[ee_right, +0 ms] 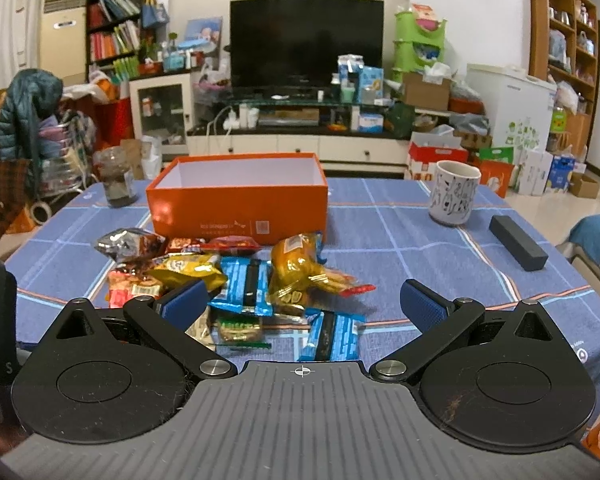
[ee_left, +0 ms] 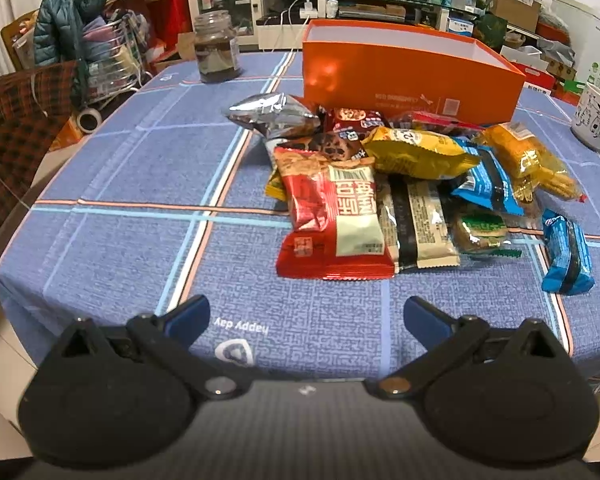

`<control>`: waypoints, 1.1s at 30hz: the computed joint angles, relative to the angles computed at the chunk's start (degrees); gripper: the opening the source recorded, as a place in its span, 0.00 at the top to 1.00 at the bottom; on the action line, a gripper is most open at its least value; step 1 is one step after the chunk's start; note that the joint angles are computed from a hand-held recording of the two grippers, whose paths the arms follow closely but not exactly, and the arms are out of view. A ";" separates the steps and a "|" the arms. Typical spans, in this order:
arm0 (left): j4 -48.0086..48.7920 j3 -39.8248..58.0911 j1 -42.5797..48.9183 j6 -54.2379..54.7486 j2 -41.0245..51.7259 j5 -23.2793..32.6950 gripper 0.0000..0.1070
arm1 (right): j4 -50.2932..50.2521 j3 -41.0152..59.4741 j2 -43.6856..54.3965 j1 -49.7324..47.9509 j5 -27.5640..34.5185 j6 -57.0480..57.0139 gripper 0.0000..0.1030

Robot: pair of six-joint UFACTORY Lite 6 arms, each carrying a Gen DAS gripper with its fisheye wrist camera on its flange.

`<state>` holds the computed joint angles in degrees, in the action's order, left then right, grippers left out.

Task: Organize snacks
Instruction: 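Move both tools over the snack pile beside the orange box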

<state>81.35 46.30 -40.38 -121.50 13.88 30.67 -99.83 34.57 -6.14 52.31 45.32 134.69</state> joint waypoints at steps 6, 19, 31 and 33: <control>0.07 0.12 0.13 0.36 0.10 -0.93 0.04 | -0.66 -0.59 -0.35 0.49 0.88 1.21 0.06; 17.85 -12.17 9.82 -17.87 -20.57 -1.08 0.04 | -3.91 -5.49 -4.20 2.24 12.21 5.92 0.06; -2.13 -23.18 -3.97 -5.48 -44.84 7.70 0.04 | -5.87 -11.48 -20.38 5.47 16.74 5.22 0.06; -4.75 -22.98 -8.65 -4.05 -46.52 11.39 0.04 | -5.38 -12.97 -23.59 7.49 18.44 4.63 0.06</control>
